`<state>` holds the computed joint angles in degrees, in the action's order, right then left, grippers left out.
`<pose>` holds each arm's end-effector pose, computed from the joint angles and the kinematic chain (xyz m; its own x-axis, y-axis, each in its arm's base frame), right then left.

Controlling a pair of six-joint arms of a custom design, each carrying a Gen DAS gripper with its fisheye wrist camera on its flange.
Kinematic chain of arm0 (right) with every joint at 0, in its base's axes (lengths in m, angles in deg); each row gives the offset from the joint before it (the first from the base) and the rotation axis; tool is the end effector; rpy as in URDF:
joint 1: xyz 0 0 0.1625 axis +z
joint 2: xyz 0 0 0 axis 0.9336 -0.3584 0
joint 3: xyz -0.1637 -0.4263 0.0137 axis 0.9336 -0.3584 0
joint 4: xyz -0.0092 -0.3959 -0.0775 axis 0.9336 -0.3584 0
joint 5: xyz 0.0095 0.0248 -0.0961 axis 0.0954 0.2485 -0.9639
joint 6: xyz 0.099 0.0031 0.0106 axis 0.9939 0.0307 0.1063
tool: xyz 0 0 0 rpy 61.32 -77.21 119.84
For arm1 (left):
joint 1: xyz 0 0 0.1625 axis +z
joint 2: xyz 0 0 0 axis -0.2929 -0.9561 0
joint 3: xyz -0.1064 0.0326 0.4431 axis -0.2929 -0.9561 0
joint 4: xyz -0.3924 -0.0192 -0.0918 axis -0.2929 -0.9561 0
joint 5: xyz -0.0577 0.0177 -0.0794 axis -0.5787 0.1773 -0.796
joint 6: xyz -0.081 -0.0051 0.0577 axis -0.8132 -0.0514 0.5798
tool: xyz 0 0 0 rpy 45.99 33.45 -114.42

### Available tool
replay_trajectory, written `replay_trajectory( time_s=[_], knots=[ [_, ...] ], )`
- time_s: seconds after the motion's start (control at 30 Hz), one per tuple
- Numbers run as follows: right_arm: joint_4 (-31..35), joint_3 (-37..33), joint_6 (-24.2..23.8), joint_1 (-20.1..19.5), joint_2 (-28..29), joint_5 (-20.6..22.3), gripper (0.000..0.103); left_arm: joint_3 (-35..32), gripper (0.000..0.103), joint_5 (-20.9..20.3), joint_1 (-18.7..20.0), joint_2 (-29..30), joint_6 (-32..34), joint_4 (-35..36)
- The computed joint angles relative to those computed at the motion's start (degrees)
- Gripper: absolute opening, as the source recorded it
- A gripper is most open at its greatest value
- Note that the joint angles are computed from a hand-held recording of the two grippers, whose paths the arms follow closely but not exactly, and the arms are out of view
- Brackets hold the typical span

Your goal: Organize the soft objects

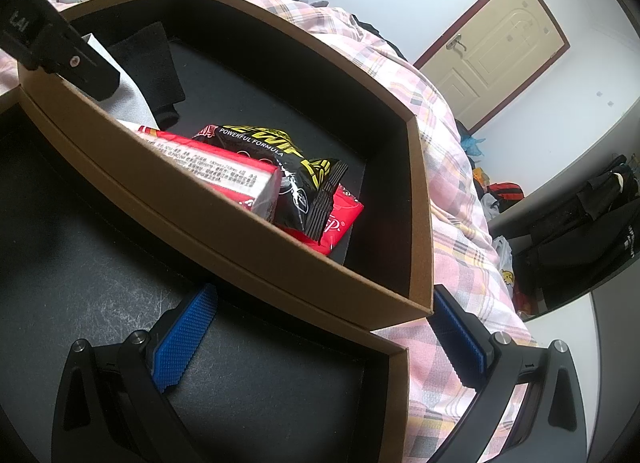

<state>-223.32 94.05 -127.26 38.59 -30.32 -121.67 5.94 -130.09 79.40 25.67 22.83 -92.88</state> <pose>0.2265 -0.5443 0.0837 -0.1841 -0.2846 0.9408 -0.7433 0.6666 0.0561 -0.1443 -0.6806 0.1742 -0.8315 0.2005 -0.5180 0.3544 0.9096 -0.2168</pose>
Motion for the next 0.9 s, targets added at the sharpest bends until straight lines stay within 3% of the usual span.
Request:
replay_trajectory(
  time_s=[0.17, 0.23, 0.5, 0.63, 0.9],
  knots=[
    [0.0, 0.0, 0.0, 0.0, 0.0, 0.0, 0.102, 1.3, 0.012, -0.9, -0.2, -0.8, 1.4, -2.4],
    [-0.1, -0.1, -0.1, 0.0, 0.1, 0.0, 0.102, 2.4, 0.010, -0.2, -0.4, -1.2, 2.5, -4.4],
    [-0.1, 0.0, -0.1, 0.0, 0.1, 0.0, 0.102, 7.1, 0.006, -1.8, -0.9, -4.5, 2.6, -15.4],
    [-0.1, 0.0, -0.1, 0.0, 0.1, 0.0, 0.102, 8.4, 0.005, -3.9, -1.8, -7.1, 2.6, -17.3],
    [-0.1, 0.0, -0.1, 0.0, 0.1, 0.0, 0.102, 10.6, 0.005, -4.2, -4.9, -10.5, 6.3, -19.4]
  ],
)
